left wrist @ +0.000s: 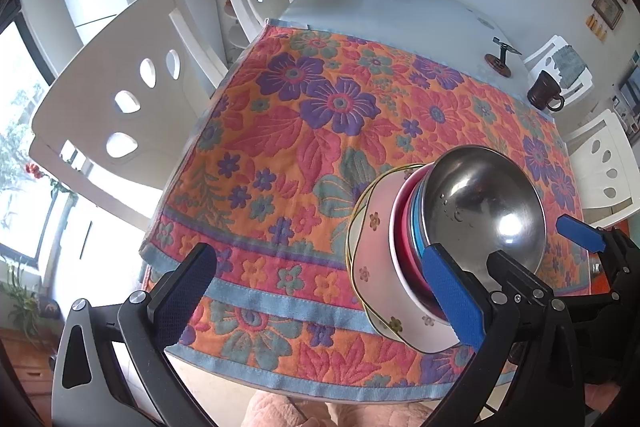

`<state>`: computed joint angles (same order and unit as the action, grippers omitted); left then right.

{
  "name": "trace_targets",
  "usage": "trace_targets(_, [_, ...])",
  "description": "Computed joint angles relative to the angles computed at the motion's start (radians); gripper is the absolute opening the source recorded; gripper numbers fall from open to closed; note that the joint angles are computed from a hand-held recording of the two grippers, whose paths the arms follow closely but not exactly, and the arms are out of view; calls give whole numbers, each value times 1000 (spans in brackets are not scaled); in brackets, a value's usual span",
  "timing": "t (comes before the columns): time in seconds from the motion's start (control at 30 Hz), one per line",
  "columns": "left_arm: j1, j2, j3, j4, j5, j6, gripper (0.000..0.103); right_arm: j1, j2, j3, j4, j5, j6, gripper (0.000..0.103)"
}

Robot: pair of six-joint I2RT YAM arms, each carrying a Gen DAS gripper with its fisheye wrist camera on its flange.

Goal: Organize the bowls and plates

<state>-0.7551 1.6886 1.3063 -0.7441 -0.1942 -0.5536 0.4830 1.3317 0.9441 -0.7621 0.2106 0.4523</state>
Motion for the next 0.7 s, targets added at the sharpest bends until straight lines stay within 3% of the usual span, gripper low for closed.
trace_targets(0.7, [8,24,11,-11,19,-12,103,-27,13,-3,-2,-19,-13,103])
